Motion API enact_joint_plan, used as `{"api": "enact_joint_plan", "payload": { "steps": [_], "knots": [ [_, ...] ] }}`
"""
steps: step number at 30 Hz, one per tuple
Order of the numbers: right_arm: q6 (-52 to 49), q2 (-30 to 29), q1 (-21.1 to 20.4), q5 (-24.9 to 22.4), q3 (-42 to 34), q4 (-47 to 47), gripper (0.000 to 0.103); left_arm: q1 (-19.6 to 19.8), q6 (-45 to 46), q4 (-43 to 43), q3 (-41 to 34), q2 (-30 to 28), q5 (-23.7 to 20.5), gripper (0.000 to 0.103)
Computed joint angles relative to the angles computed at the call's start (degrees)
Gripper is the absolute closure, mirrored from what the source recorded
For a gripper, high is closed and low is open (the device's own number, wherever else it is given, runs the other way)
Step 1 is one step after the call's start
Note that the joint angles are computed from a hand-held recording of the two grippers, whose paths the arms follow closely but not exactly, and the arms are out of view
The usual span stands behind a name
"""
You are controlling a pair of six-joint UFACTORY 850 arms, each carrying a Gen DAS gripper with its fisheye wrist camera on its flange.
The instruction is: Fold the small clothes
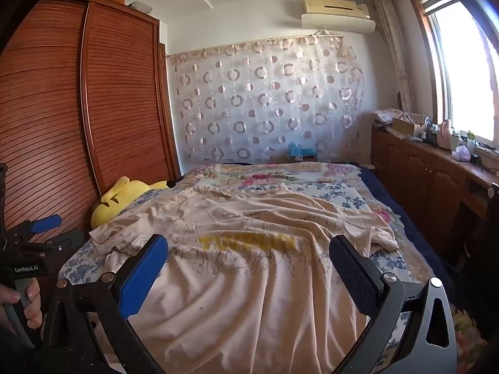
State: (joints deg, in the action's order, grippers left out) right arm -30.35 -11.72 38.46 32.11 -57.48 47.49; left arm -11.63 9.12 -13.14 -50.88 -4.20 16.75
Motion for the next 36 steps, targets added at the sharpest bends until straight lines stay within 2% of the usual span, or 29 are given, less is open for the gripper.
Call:
{"api": "enact_joint_plan", "payload": {
  "steps": [7,10,36],
  "knots": [
    [0.0,0.0,0.1,-0.3,0.0,0.2,0.000,-0.3,2.4,-2.0,-0.1,-0.1,-0.4,0.000],
    [-0.4,0.1,0.0,-0.5,-0.1,0.6,0.000,0.1,-0.8,0.4,-0.1,0.0,-0.5,0.000],
    [0.1,-0.1,-0.2,-0.6,0.2,0.4,0.000,0.1,-1.1,0.8,0.0,0.0,-0.3,0.000]
  ]
}}
